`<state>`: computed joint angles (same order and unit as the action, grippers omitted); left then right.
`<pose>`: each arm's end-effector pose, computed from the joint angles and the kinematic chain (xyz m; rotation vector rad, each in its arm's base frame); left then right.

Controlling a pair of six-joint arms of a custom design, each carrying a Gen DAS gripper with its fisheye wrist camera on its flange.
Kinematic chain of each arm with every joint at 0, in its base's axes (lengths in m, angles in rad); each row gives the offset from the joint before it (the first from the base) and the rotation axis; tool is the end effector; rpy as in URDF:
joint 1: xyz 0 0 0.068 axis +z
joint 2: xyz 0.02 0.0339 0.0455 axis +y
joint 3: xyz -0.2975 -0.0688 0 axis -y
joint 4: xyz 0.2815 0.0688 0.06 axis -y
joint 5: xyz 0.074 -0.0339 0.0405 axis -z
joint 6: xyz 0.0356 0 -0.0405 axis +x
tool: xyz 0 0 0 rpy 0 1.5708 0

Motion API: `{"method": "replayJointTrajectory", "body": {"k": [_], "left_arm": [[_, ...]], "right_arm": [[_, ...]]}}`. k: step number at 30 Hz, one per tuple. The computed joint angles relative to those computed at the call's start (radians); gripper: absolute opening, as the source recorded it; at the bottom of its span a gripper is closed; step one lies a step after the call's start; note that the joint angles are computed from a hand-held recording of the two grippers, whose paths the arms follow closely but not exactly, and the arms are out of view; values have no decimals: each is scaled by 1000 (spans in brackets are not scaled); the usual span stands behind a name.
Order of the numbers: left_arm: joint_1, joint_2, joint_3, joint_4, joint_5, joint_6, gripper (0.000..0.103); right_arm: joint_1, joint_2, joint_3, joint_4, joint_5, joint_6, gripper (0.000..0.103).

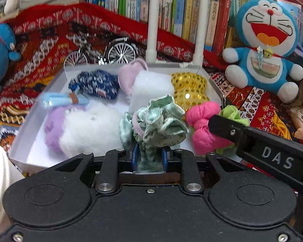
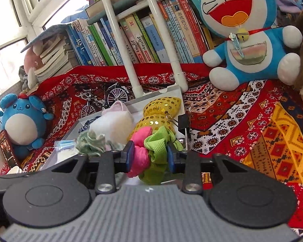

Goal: Organize soft objects
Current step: 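Open both tools to drop the scrunchies into the tray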

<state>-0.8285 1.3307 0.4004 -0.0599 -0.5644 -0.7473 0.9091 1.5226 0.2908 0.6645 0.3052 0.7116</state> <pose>0.1646 -0.1512 0.1256 -0.1078 2.3529 -0.0170 0.1602 0.1882 0.1071 -0.0317 2.1753 0.6318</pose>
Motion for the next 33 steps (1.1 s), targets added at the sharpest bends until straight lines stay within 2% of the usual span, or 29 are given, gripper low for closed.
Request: {"method": "replayJointTrajectory", "body": {"k": [7, 12, 13, 15, 20, 23, 25, 27, 30, 33], "left_arm": [[-9, -47, -23, 2, 13, 4, 28], [-57, -129, -26, -68, -14, -18, 36], [-72, -156, -27, -86, -22, -24, 38], [-100, -204, -29, -117, -39, -34, 42], [-237, -336, -22, -261, -149, -97, 54], [-366, -413, -14, -385, -239, -176, 61], [-466, -455, -5, -493, -296, -255, 67], [-591, -468, 10, -626, -363, -380, 69], [-790, -418, 44, -868, -444, -681, 72], [-983, -333, 69, -1113, -454, -1045, 73]], "right_arm": [[19, -35, -21, 0, 26, 10, 46], [42, -129, -50, -37, 61, 18, 49], [51, -162, -60, -48, 73, 18, 51], [62, -227, -76, -77, 92, 18, 62], [128, -429, -100, -232, 181, 25, 66], [220, -548, -106, -351, 287, 32, 71], [303, -613, -100, -439, 375, 38, 74], [398, -653, -87, -524, 472, 47, 78], [534, -667, -60, -628, 600, 92, 82], [637, -652, -33, -702, 674, 152, 83]]}}
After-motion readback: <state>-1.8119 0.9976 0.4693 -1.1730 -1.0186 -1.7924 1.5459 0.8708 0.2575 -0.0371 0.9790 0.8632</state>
